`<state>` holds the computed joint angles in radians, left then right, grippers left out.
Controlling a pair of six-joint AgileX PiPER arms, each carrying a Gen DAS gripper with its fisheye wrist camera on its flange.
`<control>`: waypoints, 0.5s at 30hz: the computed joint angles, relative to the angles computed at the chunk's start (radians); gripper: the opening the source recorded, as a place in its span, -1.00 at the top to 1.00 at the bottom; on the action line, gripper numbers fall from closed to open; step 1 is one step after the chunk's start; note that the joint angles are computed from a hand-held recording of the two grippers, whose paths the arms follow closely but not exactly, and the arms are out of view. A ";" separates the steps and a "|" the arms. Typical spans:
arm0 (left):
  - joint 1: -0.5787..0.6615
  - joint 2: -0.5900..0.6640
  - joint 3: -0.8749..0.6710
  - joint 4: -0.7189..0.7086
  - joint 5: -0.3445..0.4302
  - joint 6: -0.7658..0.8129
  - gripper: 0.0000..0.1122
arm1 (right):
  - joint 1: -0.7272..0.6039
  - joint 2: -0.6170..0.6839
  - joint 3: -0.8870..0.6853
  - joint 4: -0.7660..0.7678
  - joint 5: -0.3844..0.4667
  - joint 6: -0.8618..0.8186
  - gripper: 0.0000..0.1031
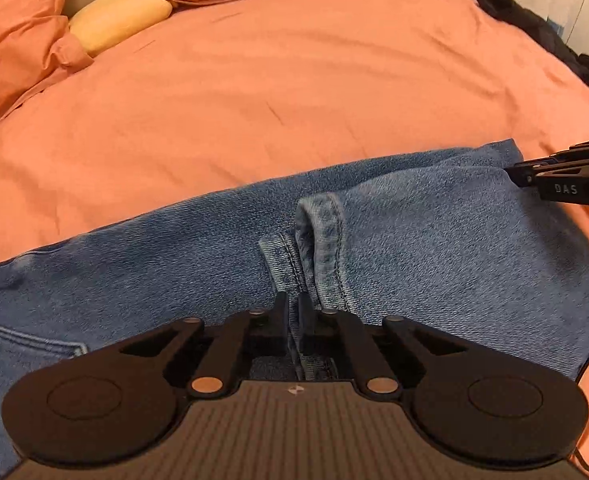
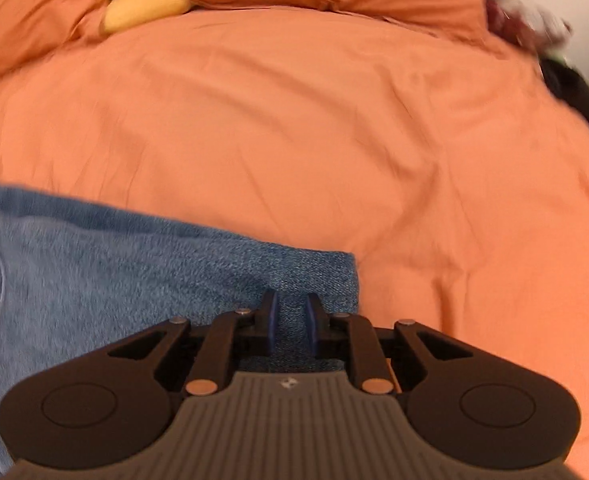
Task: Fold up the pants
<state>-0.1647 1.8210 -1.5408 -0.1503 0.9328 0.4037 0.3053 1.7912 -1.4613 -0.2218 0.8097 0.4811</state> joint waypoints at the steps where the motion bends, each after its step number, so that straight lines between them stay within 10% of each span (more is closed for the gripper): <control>1: 0.002 -0.003 -0.012 -0.010 0.006 0.007 0.89 | -0.014 -0.037 0.023 0.049 -0.020 -0.027 0.91; 8: -0.006 -0.054 0.006 -0.068 0.008 0.072 0.84 | -0.042 -0.157 0.170 0.334 -0.049 -0.216 0.87; 15: -0.062 -0.065 0.036 -0.086 -0.009 0.055 0.70 | 0.017 -0.112 0.176 0.244 -0.078 -0.071 0.88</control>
<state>-0.2270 1.7560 -1.5044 -0.2361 0.9240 0.4584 0.3227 1.6791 -1.2851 0.0223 0.7314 0.4101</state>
